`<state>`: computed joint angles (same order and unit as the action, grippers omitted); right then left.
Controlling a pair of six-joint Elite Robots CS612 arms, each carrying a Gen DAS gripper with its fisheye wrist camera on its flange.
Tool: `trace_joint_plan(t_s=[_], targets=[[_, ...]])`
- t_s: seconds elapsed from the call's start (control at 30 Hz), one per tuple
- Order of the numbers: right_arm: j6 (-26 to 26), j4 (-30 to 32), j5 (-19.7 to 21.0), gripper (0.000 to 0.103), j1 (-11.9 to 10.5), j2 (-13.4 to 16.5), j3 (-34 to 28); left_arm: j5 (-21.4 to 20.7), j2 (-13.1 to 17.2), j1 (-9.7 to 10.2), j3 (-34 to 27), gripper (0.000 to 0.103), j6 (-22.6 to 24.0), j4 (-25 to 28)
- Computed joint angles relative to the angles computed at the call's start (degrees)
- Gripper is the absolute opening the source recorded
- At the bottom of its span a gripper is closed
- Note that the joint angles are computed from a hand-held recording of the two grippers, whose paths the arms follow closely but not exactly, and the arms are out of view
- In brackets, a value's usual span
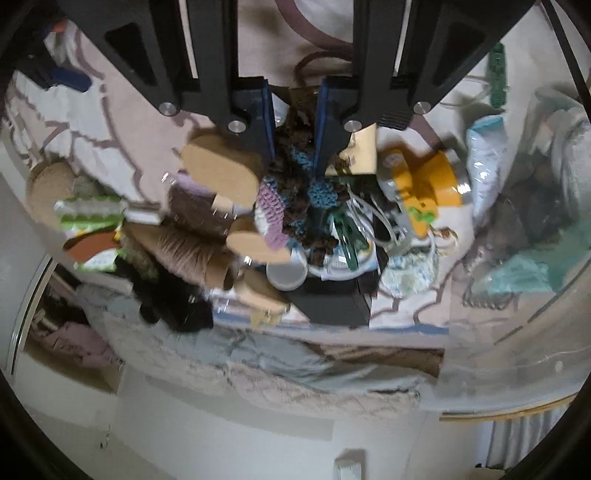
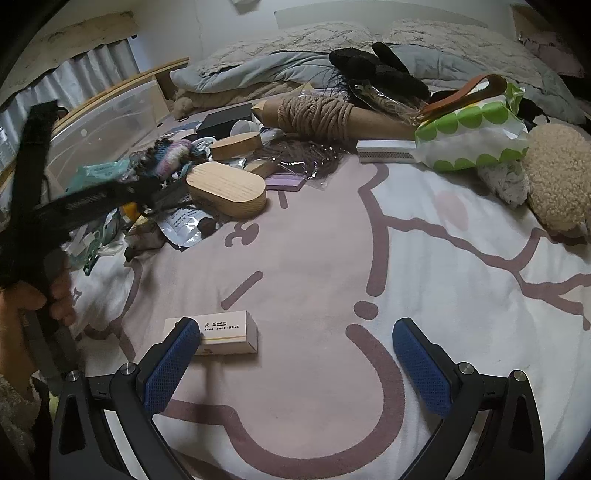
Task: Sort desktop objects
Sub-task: 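Grasp the blue-and-brown crocheted pouch with the left gripper and lift it, then lower the crocheted pouch to the sheet while the right tool approaches the small white box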
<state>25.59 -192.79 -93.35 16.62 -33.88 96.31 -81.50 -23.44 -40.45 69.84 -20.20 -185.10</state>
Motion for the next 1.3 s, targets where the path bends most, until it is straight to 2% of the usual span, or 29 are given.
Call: trace_joint_plan(t_s=[0.2, 0.33, 0.47, 0.67, 0.77, 0.9, 1.13, 1.3], targets=[[0.61, -0.09, 0.19, 0.103, -0.09, 0.03, 0.00, -0.56, -3.36, 0.00, 5.41, 0.018, -0.99, -7.62], [0.82, -0.10, 0.00, 0.103, -0.07, 0.01, 0.05, -0.07, -6.51, -0.49, 9.73, 0.018, -0.18, -10.20], [1.22, -0.32, 0.00, 0.103, -0.08, -0.08, 0.29, -1.45, -9.79, -0.75, 14.26, 0.018, -1.20, -12.75], [1.27, -0.37, 0.08, 0.103, -0.09, -0.11, 0.38, -3.41, -13.42, -1.18, 18.93, 0.018, 0.25, -16.30], [1.20, -0.30, 0.06, 0.103, -0.08, -0.12, 0.37, -6.48, -14.05, -0.90, 19.67, 0.018, -0.27, -14.67], [1.18, -0.25, 0.03, 0.103, -0.04, -0.13, 0.38, -9.41, -13.91, -0.75, 20.04, 0.018, -1.95, -9.73], [1.17, -0.29, 0.01, 0.103, -0.04, -0.11, 0.39, -11.55, -12.46, -0.84, 19.21, 0.018, -2.93, 3.84], [1.28, -0.45, -0.23, 0.103, 0.03, -0.04, 0.34, -11.64, -11.54, -1.13, 18.86, 0.018, -3.06, 9.21]])
